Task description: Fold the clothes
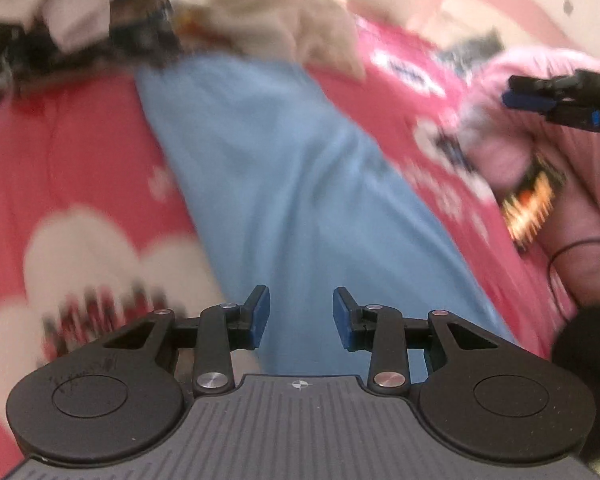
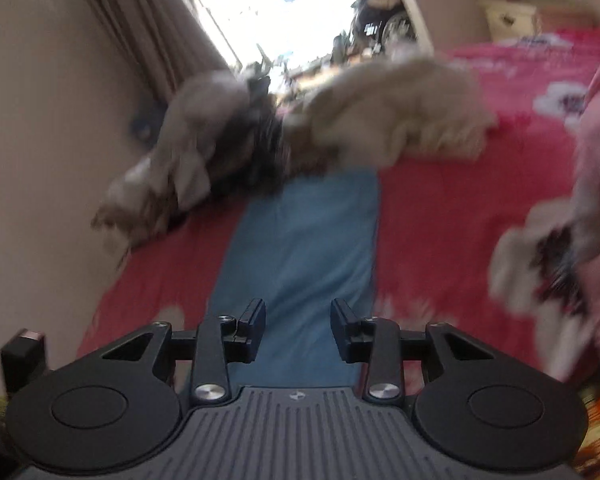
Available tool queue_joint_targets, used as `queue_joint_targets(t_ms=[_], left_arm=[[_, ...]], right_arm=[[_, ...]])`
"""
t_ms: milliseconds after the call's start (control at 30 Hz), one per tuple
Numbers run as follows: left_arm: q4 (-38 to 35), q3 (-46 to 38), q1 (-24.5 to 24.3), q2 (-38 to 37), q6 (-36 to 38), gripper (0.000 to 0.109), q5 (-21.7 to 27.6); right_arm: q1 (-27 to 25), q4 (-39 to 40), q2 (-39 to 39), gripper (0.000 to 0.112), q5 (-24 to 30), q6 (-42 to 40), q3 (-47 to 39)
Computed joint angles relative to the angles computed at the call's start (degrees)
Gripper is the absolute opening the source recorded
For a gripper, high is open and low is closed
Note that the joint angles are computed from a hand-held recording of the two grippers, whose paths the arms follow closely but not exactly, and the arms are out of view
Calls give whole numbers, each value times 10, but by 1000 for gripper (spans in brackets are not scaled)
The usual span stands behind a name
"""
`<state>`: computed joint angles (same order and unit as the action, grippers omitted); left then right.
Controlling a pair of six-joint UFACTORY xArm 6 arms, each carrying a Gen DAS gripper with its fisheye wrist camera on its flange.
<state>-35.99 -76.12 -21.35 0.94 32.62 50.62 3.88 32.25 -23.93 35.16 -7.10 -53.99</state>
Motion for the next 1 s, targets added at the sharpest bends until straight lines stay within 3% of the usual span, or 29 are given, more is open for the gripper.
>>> queue_joint_targets(t_ms=[100, 200, 233, 300, 433, 500, 800, 900, 1000], left_arm=[[19, 37, -2, -35, -17, 34, 27], [20, 66, -6, -60, -24, 34, 50], [20, 76, -7, -69, -25, 34, 58], [16, 94, -8, -86, -14, 34, 73], [3, 112, 3, -104, 17, 34, 113], [1, 109, 8, -99, 32, 34, 128], [-7, 98, 31, -83, 32, 34, 166], [-5, 100, 32, -85, 29, 34, 164], [-4, 99, 30, -83, 26, 34, 162]], right_arm=[[26, -5, 60, 30, -25, -27, -12], [36, -36, 91, 25, -15, -27, -11], [34, -67, 88, 25, -3, -12, -2], [22, -130, 67, 13, 27, 25, 20], [-13, -180, -2, 14, 71, 61, 59], [-17, -201, -12, 17, 63, 78, 53], [55, -124, 123, 17, -68, -26, -23], [62, -89, 184, 17, -81, -48, -65], [52, -104, 208, 14, -63, -50, -76]])
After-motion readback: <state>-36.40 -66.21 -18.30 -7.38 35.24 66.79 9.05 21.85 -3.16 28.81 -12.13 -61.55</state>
